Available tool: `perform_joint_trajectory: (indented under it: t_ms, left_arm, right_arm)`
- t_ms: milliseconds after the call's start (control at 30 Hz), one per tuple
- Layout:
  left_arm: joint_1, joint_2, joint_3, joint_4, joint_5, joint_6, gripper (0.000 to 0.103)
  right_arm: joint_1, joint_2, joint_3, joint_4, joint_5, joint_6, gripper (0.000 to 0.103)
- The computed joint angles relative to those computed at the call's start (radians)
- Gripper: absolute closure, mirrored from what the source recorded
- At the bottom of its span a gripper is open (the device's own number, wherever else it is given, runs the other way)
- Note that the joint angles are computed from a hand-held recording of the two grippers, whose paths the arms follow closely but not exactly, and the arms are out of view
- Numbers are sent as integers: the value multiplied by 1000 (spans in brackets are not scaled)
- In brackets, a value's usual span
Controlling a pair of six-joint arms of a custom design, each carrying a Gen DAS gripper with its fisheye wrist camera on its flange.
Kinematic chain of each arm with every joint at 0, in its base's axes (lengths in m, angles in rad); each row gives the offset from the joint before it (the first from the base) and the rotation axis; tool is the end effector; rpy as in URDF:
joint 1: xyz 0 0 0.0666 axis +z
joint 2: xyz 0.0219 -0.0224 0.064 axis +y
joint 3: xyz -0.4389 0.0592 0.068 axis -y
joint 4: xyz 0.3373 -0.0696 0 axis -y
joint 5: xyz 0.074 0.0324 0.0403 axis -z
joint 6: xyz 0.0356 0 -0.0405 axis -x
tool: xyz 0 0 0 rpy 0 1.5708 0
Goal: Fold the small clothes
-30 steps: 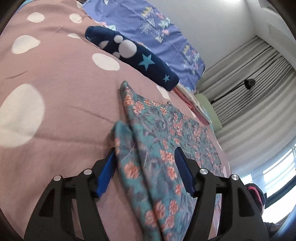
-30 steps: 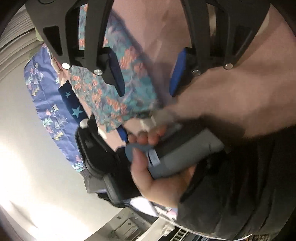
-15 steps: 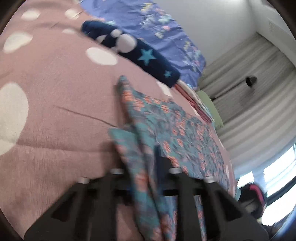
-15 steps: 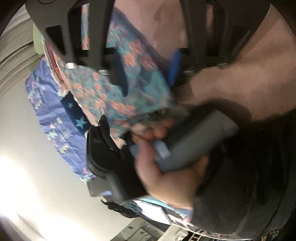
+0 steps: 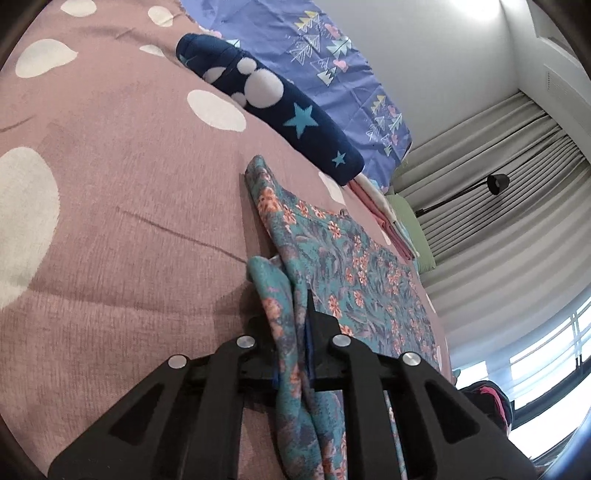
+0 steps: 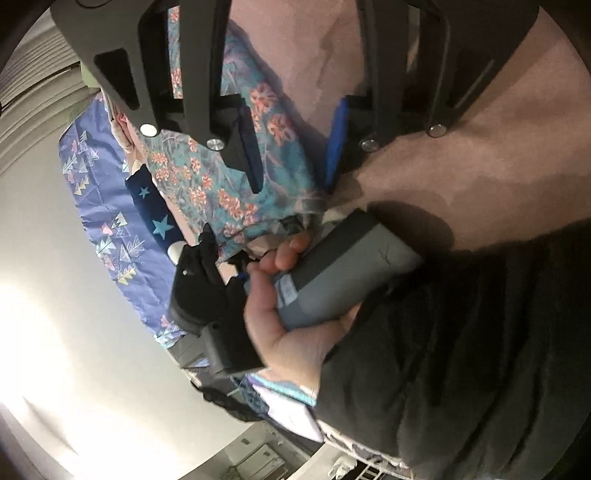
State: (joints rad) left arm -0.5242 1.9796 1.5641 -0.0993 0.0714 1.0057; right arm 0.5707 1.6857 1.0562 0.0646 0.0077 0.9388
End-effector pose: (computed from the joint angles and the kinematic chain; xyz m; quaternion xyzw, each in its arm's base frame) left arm 0.5721 -0.3342 0.3161 -0.1884 0.8427 -0.3709 0.3419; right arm 0.4252 0.2722 0.3014 -0.5989 0.6395 -0.0915 0.4732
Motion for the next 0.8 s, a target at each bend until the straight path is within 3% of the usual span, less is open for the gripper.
perform_joint_trajectory:
  t_ms: [133, 167, 200, 267, 467, 600, 800]
  left_arm:
    - [4, 19, 72, -110, -9, -16, 92]
    - [3, 23, 91, -138, -16, -25, 92]
    - [2, 27, 113, -169, -25, -34, 94]
    - [-2, 28, 136, -198, -37, -45, 95]
    - [-30, 31, 242, -223, -56, -85, 95]
    - [-65, 93, 438, -358, -85, -141, 95]
    - [-104, 219, 738, -559, -116, -162, 95]
  right_arm:
    - [27, 41, 35, 39, 43, 4, 71]
    - [27, 45, 40, 37, 41, 1, 90]
    - [25, 54, 65, -8, 42, -12, 94]
    - [-2, 43, 81, -36, -14, -51, 96]
    - [-124, -45, 138, -156, -221, -278, 96]
    - [-204, -99, 143, -165, -302, -387, 96]
    - [-290, -138, 144, -202, -345, -451, 95]
